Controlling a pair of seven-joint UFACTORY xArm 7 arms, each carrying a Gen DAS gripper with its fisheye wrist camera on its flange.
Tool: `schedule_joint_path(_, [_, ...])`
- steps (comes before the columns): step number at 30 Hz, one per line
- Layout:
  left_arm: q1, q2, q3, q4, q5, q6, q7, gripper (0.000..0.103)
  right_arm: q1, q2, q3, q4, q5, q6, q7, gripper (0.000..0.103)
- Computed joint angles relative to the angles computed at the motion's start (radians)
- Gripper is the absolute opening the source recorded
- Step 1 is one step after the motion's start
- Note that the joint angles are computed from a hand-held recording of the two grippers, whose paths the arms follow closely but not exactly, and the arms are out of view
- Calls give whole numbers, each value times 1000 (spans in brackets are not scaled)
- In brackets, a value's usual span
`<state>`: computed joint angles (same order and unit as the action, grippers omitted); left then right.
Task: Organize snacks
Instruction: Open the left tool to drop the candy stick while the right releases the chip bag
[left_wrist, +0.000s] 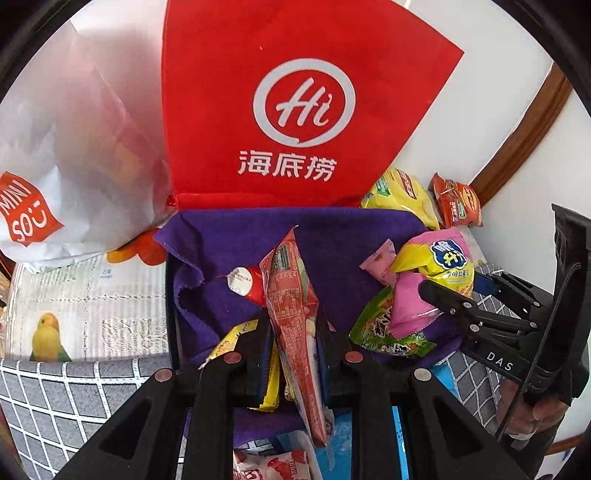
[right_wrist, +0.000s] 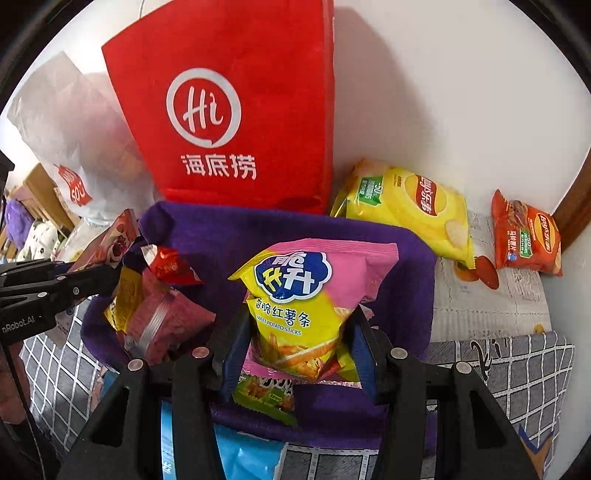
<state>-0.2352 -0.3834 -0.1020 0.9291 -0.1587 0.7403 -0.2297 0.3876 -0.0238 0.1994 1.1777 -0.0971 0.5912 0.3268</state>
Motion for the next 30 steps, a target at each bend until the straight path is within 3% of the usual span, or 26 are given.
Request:
schedule_joint_path(11, [-17, 28, -3, -1, -18, 9, 7, 20, -2, -6, -2, 8, -48, 26, 21, 53])
schedule_joint_path(14, [-20, 35, -4, -4, -25, 9, 8, 20, -7, -25, -3, -2, -52, 15, 22, 59])
schedule_joint_path(27, [-24, 32, -4, -5, -24, -10, 13, 20, -34, -86, 7, -44, -74, -60, 52, 60])
schedule_joint_path(30, [-24, 35, -1, 5, -30, 10, 17, 28, -35, -87, 11, -43, -80, -57, 60, 60])
